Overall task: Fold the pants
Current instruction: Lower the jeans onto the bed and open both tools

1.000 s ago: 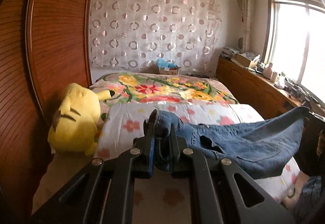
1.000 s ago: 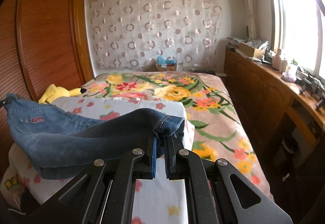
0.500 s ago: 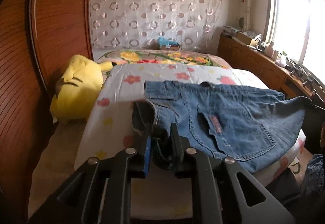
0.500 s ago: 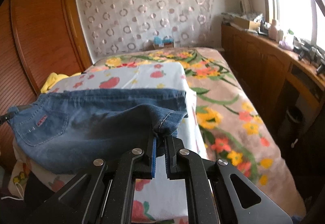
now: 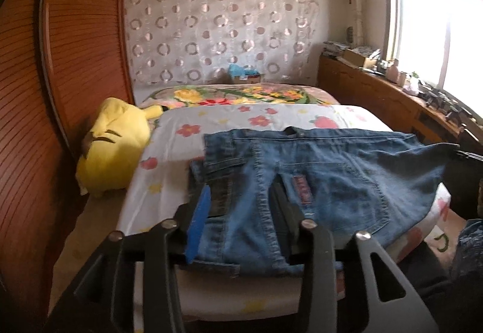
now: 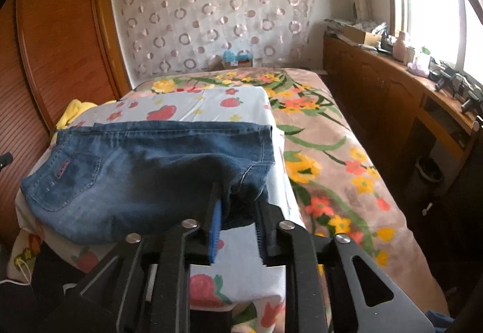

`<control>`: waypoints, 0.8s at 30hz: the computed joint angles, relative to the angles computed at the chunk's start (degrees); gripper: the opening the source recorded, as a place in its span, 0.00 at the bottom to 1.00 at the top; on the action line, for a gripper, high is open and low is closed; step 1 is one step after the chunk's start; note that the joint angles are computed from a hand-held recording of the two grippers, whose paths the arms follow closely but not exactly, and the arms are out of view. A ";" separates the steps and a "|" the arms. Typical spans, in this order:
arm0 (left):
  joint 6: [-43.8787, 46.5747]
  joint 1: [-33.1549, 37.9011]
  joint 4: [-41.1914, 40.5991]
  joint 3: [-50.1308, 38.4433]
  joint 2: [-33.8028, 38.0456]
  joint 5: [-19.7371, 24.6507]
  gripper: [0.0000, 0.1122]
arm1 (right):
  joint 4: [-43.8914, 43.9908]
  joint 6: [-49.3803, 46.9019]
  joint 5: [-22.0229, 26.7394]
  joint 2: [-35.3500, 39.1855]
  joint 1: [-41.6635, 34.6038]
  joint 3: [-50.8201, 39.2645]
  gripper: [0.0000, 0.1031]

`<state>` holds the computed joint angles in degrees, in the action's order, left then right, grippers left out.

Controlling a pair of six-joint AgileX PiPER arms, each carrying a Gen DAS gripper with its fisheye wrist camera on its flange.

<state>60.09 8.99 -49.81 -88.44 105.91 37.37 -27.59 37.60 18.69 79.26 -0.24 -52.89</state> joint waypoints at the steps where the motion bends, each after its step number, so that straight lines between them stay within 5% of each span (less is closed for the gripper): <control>1: -0.06 -0.52 -0.08 -0.50 0.34 0.64 0.43 | -0.71 0.62 0.19 -0.17 0.05 -0.02 0.25; 7: -3.37 -4.64 2.78 -2.80 2.21 1.51 0.47 | -3.92 4.70 1.01 -0.65 0.47 0.72 0.48; 24: -6.58 -15.21 6.56 -2.41 6.33 0.69 0.47 | -12.59 15.12 0.51 8.78 7.07 -4.83 0.60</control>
